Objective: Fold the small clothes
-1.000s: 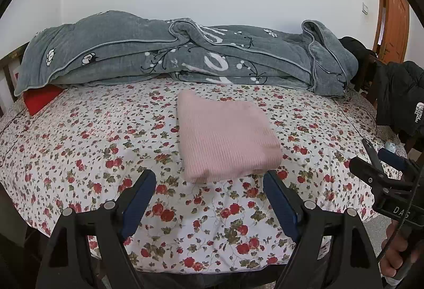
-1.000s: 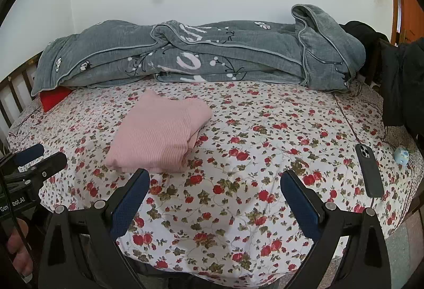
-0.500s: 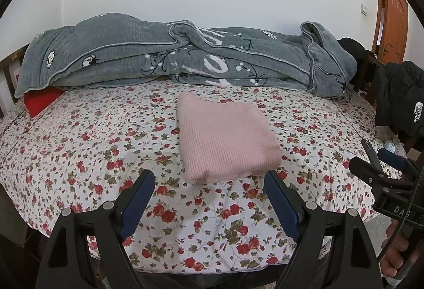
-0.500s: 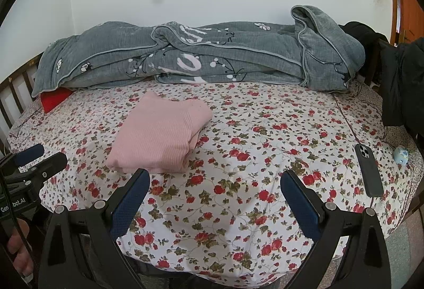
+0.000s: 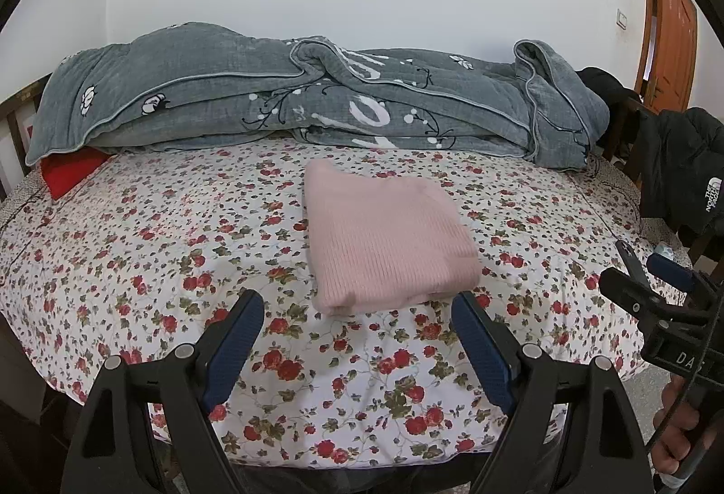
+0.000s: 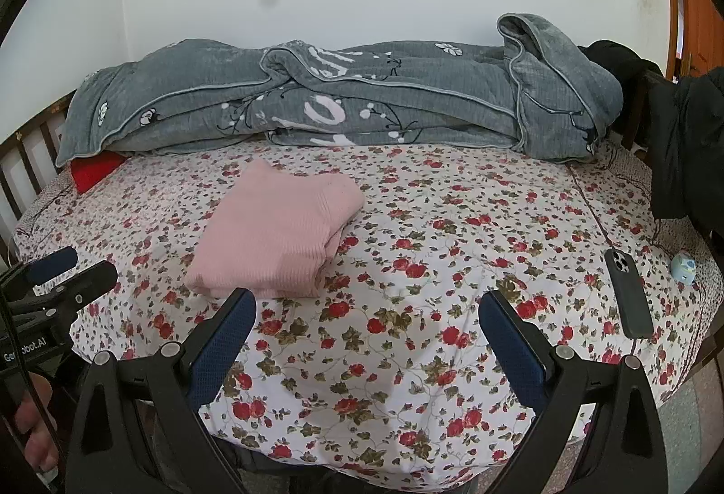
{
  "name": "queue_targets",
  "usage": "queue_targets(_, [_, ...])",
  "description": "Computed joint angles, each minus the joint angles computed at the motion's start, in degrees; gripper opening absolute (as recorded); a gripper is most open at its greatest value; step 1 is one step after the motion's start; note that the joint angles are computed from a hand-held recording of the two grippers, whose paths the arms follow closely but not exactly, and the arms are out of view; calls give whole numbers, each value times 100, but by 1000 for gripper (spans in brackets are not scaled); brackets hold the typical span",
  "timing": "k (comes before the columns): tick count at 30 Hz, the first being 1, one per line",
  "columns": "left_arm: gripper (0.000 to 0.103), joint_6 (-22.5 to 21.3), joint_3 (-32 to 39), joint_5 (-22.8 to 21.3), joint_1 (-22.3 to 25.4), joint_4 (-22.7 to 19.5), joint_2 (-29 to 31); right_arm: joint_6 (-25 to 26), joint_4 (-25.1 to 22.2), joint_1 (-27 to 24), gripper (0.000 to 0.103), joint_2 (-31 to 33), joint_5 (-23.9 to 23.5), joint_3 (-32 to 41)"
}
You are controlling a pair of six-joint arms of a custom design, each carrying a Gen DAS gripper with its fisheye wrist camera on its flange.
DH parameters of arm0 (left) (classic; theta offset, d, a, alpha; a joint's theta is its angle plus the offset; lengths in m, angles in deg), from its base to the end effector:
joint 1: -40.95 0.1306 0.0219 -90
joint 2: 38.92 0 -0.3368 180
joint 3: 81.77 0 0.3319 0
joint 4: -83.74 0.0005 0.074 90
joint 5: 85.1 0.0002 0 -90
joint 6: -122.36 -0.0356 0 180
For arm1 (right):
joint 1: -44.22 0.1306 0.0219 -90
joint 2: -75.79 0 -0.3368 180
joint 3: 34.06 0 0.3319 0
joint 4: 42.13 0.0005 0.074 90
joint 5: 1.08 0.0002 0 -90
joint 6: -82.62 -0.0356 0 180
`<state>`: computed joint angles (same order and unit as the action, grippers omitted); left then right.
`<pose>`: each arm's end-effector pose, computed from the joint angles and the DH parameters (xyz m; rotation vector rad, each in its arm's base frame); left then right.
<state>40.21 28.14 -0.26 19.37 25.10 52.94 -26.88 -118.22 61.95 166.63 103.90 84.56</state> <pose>0.4021 -0.1562 0.4987 0.2257 2.2701 -0.1671 0.3767 0.1103 0.5410 0.1555 2.3715 -0.0072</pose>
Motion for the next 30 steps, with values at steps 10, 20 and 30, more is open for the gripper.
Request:
queue_targets(10, [85, 3, -34, -4, -5, 31, -12, 3, -56, 61, 97, 25, 63, 81])
queue_targets(20, [85, 4, 49, 7, 22, 4, -8, 14, -51, 49, 97, 32, 55, 82])
queue_targets(30, [85, 5, 120, -13, 20, -2, 20, -64, -10, 136, 97, 12, 112, 35])
